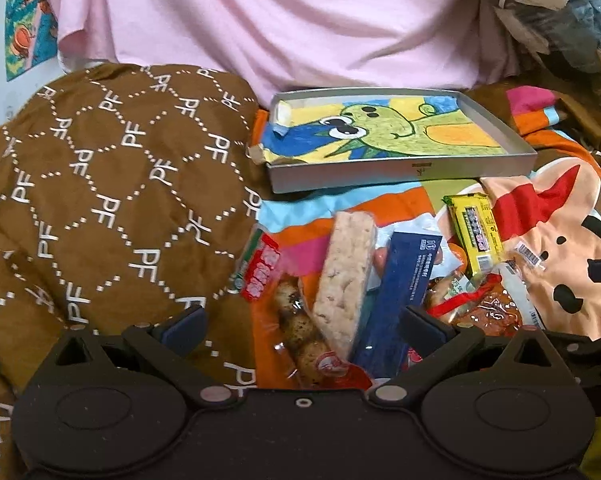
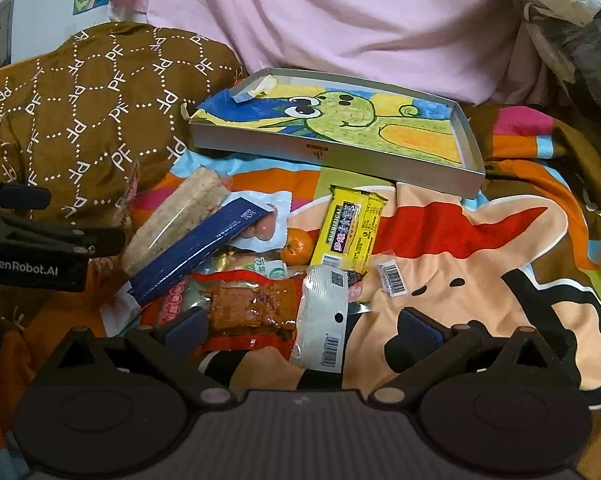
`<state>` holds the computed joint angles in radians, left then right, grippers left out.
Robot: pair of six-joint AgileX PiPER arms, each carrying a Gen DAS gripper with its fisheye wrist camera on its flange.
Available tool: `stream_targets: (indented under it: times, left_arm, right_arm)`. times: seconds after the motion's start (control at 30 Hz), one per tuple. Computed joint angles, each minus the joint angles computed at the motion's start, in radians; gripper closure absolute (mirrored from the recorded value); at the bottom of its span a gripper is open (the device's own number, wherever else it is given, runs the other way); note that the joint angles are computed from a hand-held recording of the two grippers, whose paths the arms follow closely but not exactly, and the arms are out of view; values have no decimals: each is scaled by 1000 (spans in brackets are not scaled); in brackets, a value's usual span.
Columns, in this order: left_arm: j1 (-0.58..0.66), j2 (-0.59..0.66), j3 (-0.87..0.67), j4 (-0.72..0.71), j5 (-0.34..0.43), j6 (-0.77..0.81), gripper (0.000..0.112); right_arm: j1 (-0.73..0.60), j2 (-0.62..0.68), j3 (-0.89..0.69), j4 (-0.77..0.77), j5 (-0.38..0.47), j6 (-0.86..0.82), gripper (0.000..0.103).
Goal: Organize snacks
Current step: 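Move left gripper toward quail egg bag while right gripper moves toward red snack bag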
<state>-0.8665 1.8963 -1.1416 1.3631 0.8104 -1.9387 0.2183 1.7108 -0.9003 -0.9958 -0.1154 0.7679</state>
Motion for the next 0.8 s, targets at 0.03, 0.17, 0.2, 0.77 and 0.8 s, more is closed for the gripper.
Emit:
stream_targets:
  times: [0.03, 0.17, 0.2, 0.77, 0.8]
  left_arm:
    - [5, 3, 1, 6, -9, 0, 10]
    - [21, 9, 11, 46, -48, -14, 10]
    - [26, 8, 15, 54, -59, -19, 10]
    - [188, -22, 66, 77, -336, -113, 10]
    - [203, -26, 72, 76, -355, -138, 11]
  right_arm:
    - [-2, 6, -3, 14, -6, -17, 0]
    - [-7, 26, -1, 106, -37, -125, 0]
    - [-9, 31, -2, 106, -44, -127, 0]
    - [39, 147, -84, -32, -25, 21, 0]
    - [42, 153, -89, -36, -19, 35, 0]
